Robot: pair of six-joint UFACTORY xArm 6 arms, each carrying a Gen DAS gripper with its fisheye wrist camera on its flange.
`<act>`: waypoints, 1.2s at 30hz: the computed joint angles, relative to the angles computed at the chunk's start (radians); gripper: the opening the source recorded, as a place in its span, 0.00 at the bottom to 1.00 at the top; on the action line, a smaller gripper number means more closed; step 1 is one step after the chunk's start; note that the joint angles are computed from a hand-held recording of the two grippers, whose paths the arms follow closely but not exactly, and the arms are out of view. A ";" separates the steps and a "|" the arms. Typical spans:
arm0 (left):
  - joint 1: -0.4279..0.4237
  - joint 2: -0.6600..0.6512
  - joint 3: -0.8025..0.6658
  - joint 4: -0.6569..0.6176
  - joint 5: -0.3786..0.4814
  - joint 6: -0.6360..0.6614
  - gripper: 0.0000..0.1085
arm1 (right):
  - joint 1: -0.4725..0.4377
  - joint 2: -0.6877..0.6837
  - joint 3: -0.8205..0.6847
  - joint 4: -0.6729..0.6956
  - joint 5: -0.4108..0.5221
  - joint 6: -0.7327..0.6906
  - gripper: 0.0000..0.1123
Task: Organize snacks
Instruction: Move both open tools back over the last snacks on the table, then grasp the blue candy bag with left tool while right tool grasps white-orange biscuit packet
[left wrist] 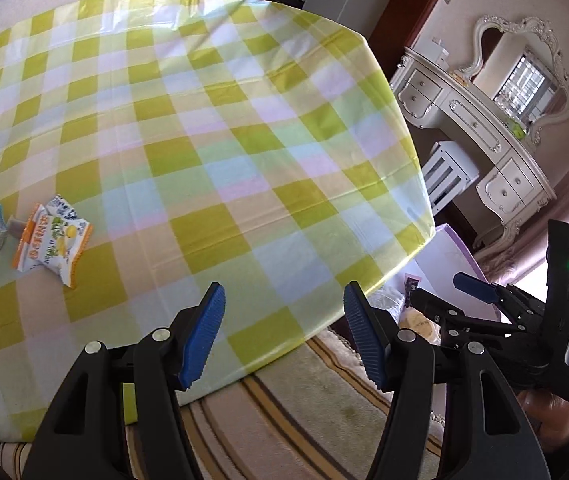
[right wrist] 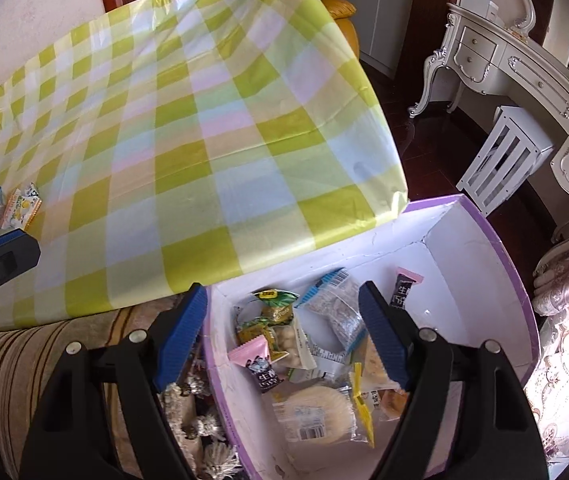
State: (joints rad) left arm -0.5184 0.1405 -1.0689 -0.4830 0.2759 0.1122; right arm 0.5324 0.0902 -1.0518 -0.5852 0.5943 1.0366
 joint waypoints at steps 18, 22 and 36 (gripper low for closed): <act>0.340 -0.064 0.114 0.373 -0.080 -0.278 0.74 | 0.136 0.304 -0.398 0.187 -0.011 -0.337 0.72; 0.398 -0.032 0.094 0.462 -0.060 -0.273 0.79 | 0.156 0.376 -0.497 0.216 0.006 -0.405 0.72; 0.477 0.116 -0.044 0.896 -0.027 -0.284 0.81 | 0.203 0.640 -0.875 0.323 0.089 -0.601 0.72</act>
